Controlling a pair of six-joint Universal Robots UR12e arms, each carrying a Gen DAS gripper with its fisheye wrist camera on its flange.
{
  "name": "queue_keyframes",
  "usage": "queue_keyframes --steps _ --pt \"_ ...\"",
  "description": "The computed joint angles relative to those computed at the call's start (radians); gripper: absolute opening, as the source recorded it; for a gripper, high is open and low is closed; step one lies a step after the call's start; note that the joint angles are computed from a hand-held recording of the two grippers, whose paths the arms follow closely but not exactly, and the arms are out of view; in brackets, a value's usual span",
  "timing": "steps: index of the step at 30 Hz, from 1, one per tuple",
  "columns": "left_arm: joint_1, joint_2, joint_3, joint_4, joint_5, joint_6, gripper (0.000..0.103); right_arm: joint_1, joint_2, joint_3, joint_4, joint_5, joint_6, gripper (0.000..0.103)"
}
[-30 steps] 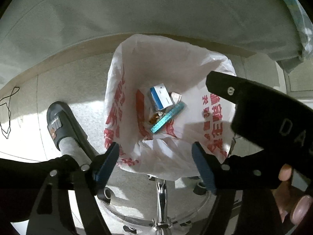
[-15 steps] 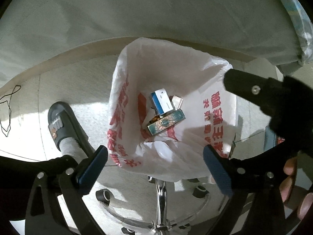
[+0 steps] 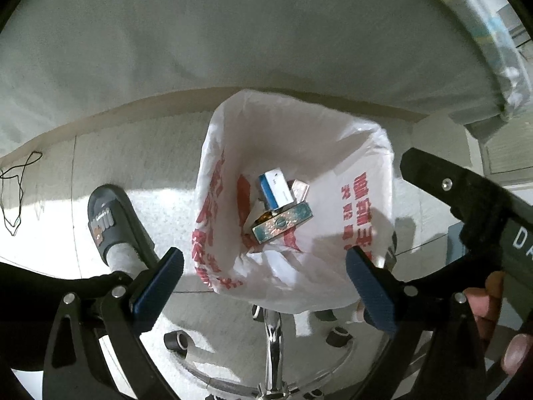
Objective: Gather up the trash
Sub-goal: 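Move both open tools back over the snacks on the bed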
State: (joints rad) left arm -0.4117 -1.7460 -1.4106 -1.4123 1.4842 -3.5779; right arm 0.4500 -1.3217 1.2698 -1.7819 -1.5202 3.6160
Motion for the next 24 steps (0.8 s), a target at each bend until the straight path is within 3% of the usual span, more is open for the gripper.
queue_keyframes --steps 4,9,19,24 --pt "-0.004 0.014 -0.003 0.032 0.029 0.003 0.095 -0.012 -0.026 0.023 -0.062 0.033 0.019 0.096" --pt "-0.012 0.025 0.001 0.052 0.07 0.027 0.095 -0.009 -0.045 0.03 -0.119 0.015 0.021 0.096" --pt "-0.037 0.047 0.011 0.134 0.223 0.044 0.095 -0.007 -0.064 0.026 -0.142 0.001 0.036 0.096" --pt "-0.034 0.06 0.017 0.177 0.263 0.045 0.095 -0.005 -0.075 0.018 -0.177 -0.009 0.033 0.096"
